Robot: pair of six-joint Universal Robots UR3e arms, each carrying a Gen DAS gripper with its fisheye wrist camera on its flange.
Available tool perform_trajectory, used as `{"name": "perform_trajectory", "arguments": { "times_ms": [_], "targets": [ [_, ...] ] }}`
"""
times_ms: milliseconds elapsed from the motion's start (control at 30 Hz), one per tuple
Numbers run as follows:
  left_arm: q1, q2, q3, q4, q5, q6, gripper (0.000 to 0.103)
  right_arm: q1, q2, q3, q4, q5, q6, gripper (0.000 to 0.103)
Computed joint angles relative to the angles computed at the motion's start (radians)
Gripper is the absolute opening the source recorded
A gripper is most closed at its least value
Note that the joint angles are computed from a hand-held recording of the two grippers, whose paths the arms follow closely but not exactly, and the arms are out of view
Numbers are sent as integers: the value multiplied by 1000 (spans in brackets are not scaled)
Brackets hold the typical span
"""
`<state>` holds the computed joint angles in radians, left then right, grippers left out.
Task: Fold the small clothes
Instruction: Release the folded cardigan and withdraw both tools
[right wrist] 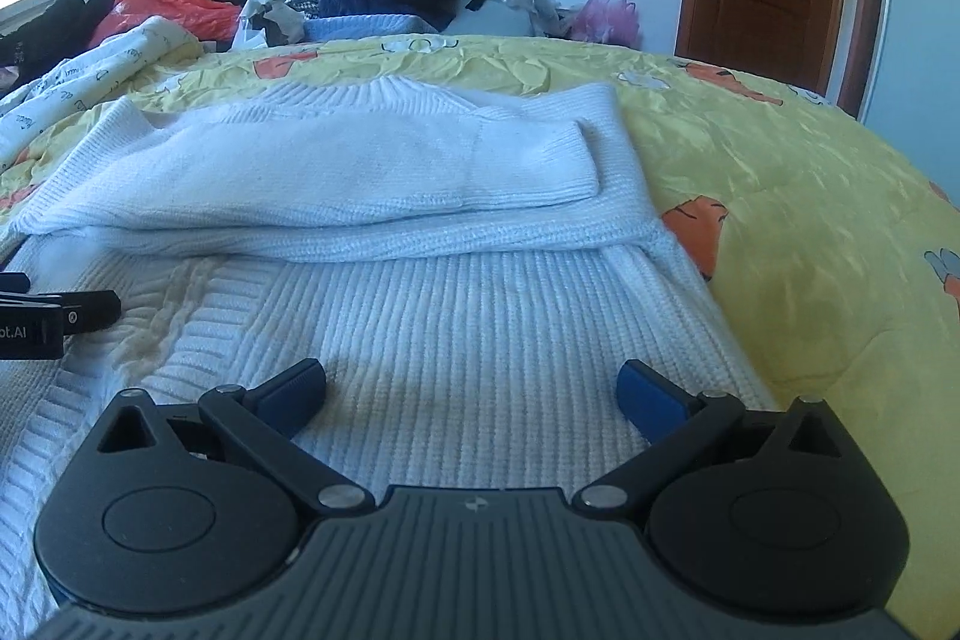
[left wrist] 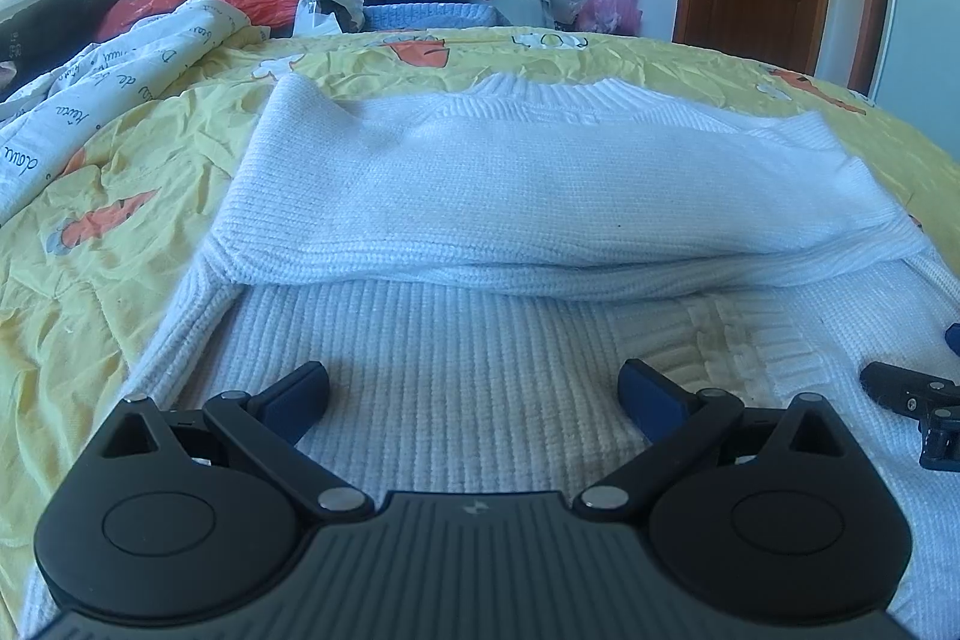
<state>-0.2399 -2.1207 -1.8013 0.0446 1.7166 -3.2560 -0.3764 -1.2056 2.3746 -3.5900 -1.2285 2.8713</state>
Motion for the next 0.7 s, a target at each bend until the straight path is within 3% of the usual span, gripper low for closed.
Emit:
{"name": "perform_trajectory", "arguments": {
  "times_ms": [367, 533, 700],
  "targets": [
    [-24, 69, -64, -38, 24, 7, 103, -11, -8, 1, 15, 18, 1, 101],
    [-3, 125, -214, 87, -28, 44, 103, -12, -7, 0, 15, 19, 0, 101],
    [-12, 110, -205, 97, -15, 36, 103, -14, -7, 0, 14, 20, -2, 101]
  ]
}}
